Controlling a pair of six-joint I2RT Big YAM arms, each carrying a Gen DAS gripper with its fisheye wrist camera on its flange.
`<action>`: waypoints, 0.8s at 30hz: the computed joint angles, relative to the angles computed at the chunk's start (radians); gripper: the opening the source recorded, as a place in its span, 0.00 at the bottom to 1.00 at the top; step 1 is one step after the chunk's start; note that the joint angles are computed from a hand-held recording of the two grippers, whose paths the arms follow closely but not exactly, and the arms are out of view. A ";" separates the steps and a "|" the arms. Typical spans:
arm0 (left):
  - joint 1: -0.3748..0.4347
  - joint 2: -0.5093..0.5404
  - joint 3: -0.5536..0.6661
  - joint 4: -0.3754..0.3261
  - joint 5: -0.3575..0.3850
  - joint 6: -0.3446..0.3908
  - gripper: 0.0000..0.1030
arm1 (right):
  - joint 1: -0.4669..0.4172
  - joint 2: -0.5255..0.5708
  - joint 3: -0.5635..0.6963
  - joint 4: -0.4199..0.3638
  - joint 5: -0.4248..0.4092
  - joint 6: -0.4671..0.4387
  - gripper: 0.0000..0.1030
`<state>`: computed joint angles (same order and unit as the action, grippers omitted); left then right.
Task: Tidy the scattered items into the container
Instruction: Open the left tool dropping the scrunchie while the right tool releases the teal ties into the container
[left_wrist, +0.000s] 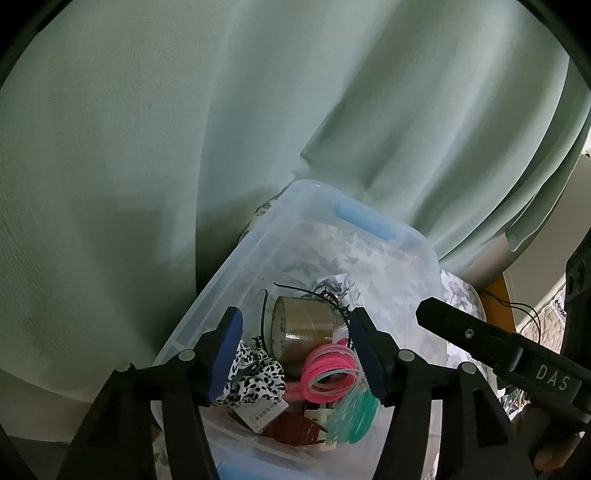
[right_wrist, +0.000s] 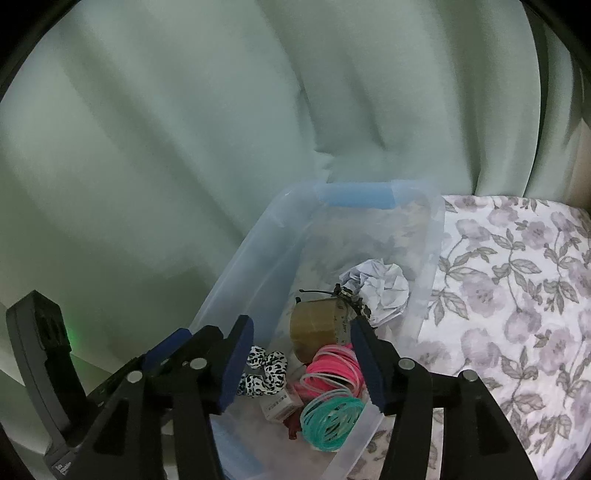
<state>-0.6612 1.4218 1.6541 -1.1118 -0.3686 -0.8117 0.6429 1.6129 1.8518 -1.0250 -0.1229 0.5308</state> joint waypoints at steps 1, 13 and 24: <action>-0.001 0.001 0.002 -0.002 -0.001 -0.002 0.64 | 0.000 0.000 -0.002 0.002 0.002 0.002 0.58; -0.013 0.010 0.024 -0.034 -0.015 -0.019 0.69 | 0.002 -0.025 -0.025 0.008 0.022 0.012 0.65; -0.036 0.005 0.037 -0.071 -0.023 -0.026 0.75 | 0.012 -0.065 -0.064 0.011 0.035 0.008 0.77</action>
<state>-0.6972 1.4272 1.6907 -1.1827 -0.3914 -0.8375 0.6550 1.5480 1.7881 -1.0136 -0.0883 0.5391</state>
